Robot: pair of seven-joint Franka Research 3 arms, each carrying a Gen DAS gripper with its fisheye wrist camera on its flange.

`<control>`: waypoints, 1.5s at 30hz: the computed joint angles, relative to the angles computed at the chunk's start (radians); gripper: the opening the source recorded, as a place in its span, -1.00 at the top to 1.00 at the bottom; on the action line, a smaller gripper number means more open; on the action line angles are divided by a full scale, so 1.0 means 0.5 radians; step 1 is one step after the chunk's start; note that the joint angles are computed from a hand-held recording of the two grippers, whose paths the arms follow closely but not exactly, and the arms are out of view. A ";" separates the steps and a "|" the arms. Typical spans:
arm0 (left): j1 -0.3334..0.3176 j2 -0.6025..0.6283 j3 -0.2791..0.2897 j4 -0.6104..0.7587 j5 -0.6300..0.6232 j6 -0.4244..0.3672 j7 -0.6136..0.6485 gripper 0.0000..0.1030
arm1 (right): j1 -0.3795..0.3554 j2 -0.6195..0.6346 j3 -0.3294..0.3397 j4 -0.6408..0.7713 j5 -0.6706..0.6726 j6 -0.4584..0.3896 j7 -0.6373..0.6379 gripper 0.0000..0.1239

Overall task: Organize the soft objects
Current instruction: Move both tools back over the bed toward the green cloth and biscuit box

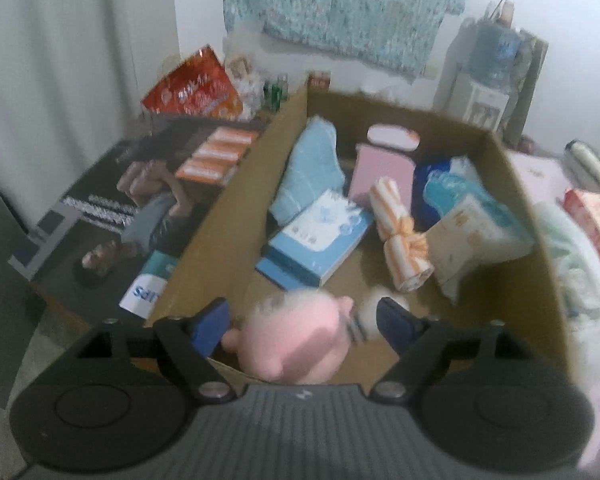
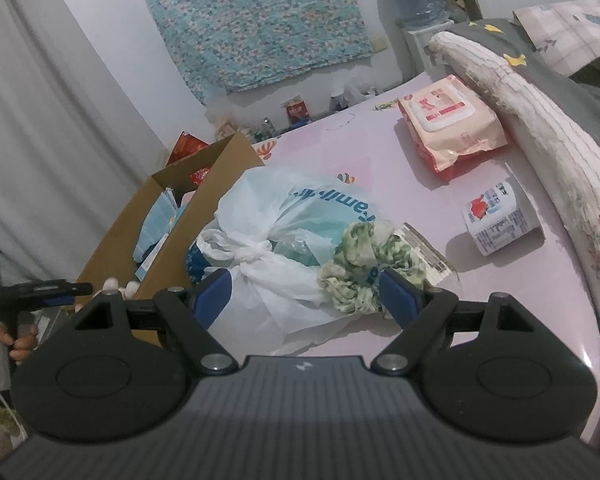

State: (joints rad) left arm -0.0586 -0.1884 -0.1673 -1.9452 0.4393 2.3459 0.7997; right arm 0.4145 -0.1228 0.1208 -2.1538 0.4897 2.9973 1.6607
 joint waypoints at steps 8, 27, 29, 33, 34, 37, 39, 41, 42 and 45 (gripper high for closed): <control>-0.046 -0.127 -0.046 -0.087 0.032 0.234 -0.098 -0.67 | -0.027 -0.106 0.001 -0.165 0.015 0.068 0.131 -0.31; -0.478 0.601 -0.199 0.465 -0.518 0.684 1.173 -0.83 | -0.049 -0.228 -0.042 -0.440 0.016 0.244 0.322 -0.18; -0.522 0.740 -0.213 0.604 -0.430 0.639 1.241 -0.83 | -0.032 -0.227 -0.068 -0.455 0.026 0.281 0.303 -0.08; -0.649 1.031 -0.181 0.919 -0.172 0.524 1.324 -0.79 | 0.145 -0.222 -0.246 -0.473 0.218 0.322 0.139 0.11; -0.675 1.105 -0.177 1.006 -0.141 0.484 1.363 -0.77 | 0.153 -0.222 -0.258 -0.480 0.250 0.328 0.119 0.12; -0.748 1.328 -0.163 1.301 -0.115 0.322 1.476 -0.76 | 0.192 -0.211 -0.316 -0.483 0.361 0.341 0.043 0.14; -0.787 1.475 -0.156 1.506 -0.144 0.197 1.548 -0.76 | 0.264 -0.203 -0.389 -0.474 0.475 0.355 -0.050 0.14; -0.830 1.605 -0.135 1.689 -0.167 0.090 1.592 -0.76 | 0.304 -0.189 -0.428 -0.459 0.572 0.368 -0.131 0.14; -0.850 1.663 -0.124 1.771 -0.180 0.036 1.612 -0.76 | 0.310 -0.183 -0.438 -0.452 0.612 0.369 -0.166 0.14; -0.888 1.766 -0.103 1.912 -0.220 -0.054 1.670 -0.76 | 0.326 -0.166 -0.454 -0.431 0.730 0.362 -0.268 0.14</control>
